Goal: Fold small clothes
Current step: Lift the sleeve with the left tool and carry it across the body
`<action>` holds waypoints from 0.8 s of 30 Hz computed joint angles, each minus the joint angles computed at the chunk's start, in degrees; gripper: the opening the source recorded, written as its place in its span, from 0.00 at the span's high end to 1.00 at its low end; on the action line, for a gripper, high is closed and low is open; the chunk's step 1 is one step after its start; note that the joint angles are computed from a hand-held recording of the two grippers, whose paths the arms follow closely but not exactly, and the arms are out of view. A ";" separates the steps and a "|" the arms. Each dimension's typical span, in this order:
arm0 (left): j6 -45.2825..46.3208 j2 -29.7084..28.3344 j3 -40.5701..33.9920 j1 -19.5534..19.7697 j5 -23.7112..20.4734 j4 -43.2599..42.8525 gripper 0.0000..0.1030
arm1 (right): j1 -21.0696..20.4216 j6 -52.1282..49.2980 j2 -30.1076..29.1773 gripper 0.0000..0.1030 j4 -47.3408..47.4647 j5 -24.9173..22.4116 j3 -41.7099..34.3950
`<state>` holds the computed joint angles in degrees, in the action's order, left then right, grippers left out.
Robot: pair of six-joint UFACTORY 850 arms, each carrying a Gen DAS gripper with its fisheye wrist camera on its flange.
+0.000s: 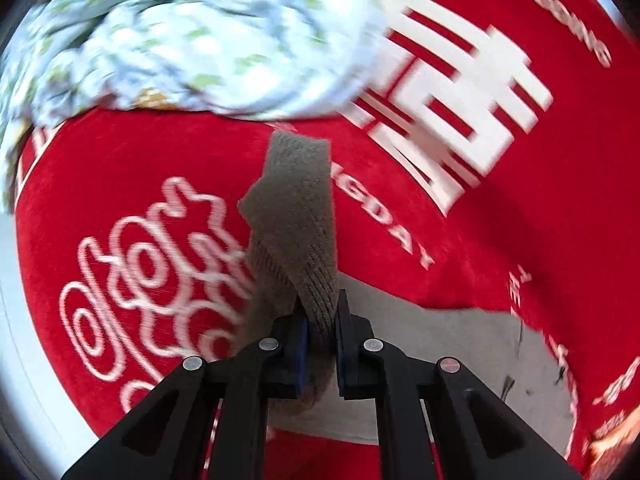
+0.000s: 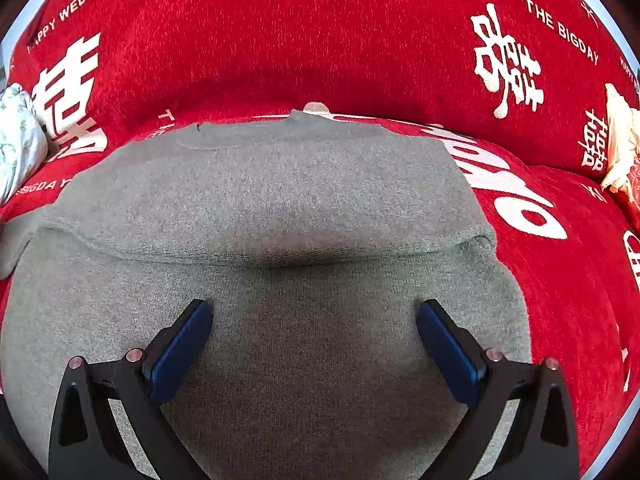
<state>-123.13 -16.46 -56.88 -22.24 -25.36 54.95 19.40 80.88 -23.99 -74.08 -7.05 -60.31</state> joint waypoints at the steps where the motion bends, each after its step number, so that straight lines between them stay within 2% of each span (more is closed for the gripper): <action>1: 3.78 -1.39 -2.21 -0.56 -0.84 -2.87 0.89 | -0.01 0.17 -0.01 0.01 -0.15 0.07 -0.01; 4: 11.45 -4.64 -7.61 -1.93 -2.58 -8.72 0.89 | -0.13 0.65 -0.05 0.01 -0.57 0.44 -0.01; 11: 25.19 -12.58 -20.60 -5.73 -8.14 -16.17 0.89 | -0.50 4.01 0.06 0.01 -3.84 1.54 0.27; 24: 38.91 -25.58 -40.24 -10.14 -17.51 -24.38 0.89 | -0.99 13.79 0.32 0.01 -13.52 3.22 0.82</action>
<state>-84.22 -42.04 -97.11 -32.38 -42.86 30.57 18.40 94.67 -23.67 -87.61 -3.83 -59.48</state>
